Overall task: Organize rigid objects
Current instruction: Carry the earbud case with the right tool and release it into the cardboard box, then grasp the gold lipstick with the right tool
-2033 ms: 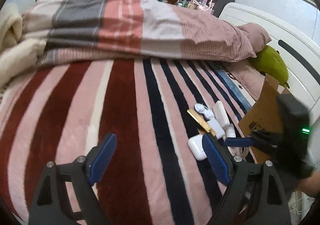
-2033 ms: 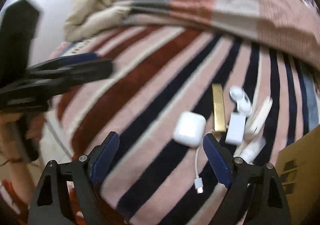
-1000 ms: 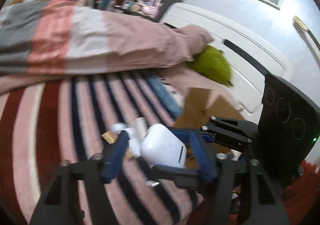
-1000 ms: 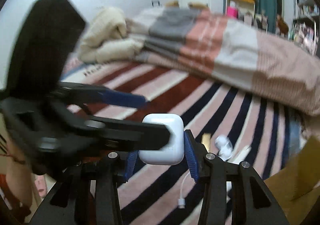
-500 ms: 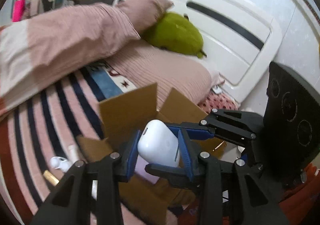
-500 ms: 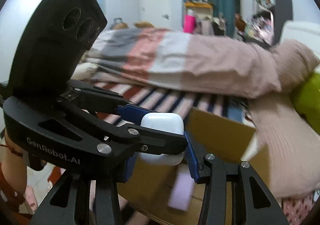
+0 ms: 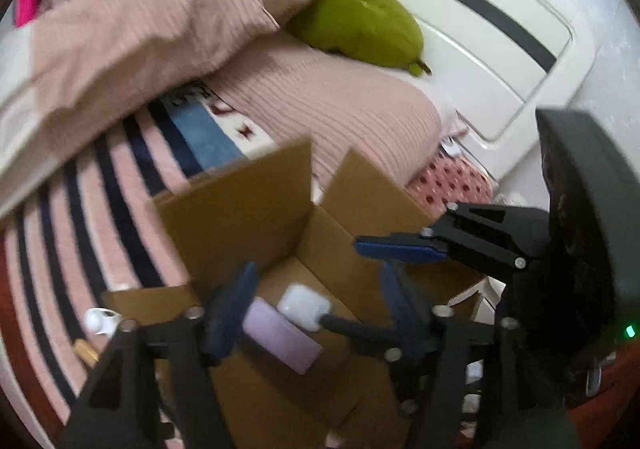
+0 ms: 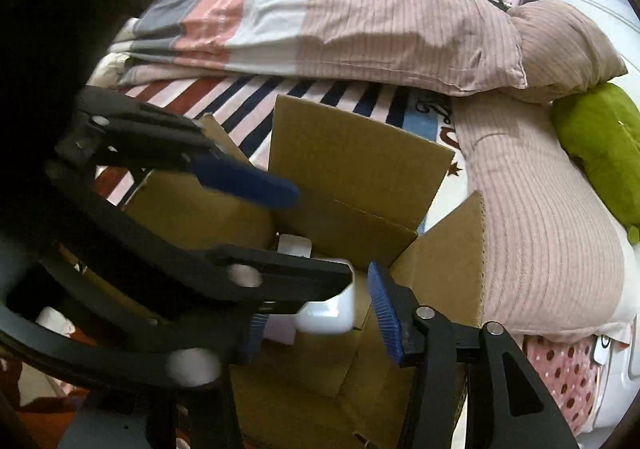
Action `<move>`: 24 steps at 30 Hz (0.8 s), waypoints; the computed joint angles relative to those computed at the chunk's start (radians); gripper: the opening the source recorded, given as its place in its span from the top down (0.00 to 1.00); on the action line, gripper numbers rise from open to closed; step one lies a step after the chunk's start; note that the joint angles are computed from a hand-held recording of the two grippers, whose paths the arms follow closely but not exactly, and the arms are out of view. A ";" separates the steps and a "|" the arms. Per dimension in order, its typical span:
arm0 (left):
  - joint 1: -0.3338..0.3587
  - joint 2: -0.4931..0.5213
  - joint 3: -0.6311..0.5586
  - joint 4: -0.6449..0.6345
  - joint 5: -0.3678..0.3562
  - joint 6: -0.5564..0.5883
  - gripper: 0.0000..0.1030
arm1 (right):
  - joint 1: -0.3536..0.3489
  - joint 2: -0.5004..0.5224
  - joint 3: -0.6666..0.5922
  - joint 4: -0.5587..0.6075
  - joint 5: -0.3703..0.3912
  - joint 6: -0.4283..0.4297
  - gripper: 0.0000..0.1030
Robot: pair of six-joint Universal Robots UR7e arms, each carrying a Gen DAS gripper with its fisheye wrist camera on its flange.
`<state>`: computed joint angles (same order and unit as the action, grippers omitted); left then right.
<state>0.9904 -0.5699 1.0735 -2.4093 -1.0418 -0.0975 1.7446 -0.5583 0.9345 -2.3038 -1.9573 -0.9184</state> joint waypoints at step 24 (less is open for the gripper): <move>-0.003 -0.513 0.903 -0.753 0.436 -0.105 0.20 | 0.127 0.066 0.206 -0.039 0.167 -0.003 0.52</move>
<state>0.9878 -1.0825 1.9764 -3.1619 -0.6062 -0.2020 1.8714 -0.4926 1.1409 -2.3429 -1.7901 -0.9217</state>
